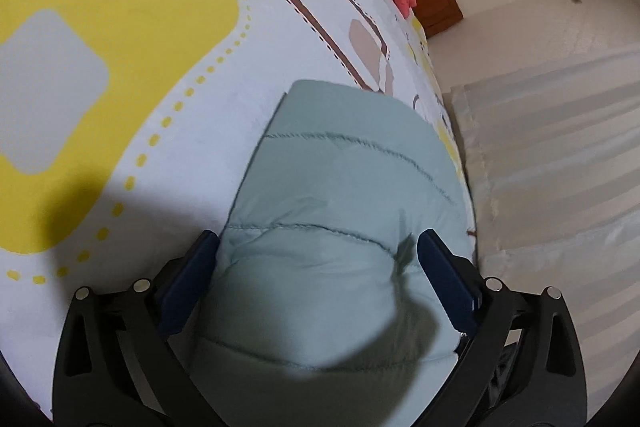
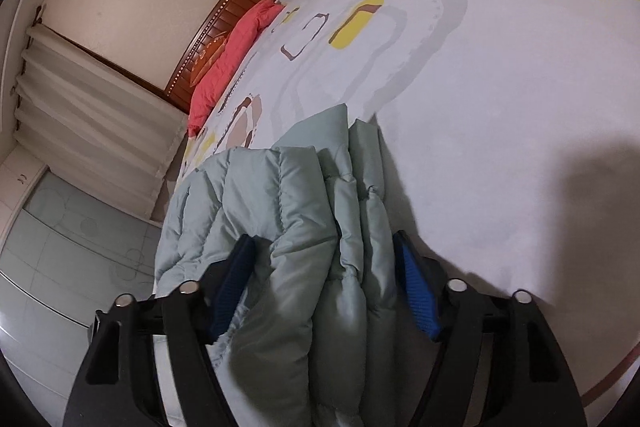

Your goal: Fold large clothes

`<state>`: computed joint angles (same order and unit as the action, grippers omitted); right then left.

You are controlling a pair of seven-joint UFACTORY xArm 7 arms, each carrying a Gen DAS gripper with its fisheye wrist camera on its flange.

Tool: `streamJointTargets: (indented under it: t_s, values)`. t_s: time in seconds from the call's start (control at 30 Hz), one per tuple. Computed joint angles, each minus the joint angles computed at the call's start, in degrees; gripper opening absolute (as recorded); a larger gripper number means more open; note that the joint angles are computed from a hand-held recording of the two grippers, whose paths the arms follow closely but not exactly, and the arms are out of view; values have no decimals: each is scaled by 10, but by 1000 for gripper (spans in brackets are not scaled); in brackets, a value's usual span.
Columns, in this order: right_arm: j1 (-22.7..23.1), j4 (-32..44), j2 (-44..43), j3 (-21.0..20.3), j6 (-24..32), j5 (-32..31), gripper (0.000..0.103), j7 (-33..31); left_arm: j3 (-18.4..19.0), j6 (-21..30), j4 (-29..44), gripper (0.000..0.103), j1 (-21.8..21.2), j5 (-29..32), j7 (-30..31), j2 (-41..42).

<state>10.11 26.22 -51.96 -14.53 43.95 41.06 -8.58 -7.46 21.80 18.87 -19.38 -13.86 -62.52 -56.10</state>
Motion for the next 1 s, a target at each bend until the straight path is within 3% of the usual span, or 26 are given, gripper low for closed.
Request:
streamJointTargets:
  t_s: [0.03, 0.1, 0.3, 0.47, 0.67, 1.0]
  values:
    - [3, -1, -1, -1, 1, 3, 53, 0, -1, 6, 4, 96, 0, 3, 2, 1]
    - [13, -4, 0, -8, -1, 15, 41, -7, -2, 19, 10, 79, -2, 6, 6, 6]
    - [22, -7, -1, 0, -4, 37, 29, -12, -19, 31, 10, 62, 7, 16, -2, -9]
    - [28, 0, -11, 21, -18, 33, 25, 0, -31, 50, 12, 56, 18, 35, -4, -35]
    - [74, 13, -7, 36, -47, 50, 24, 8, -26, 102, 12, 53, 45, 57, 0, -102]
    - [193, 78, 94, 71, -122, 130, 24, -8, 37, 211, 27, 50, 128, 86, 65, -207]
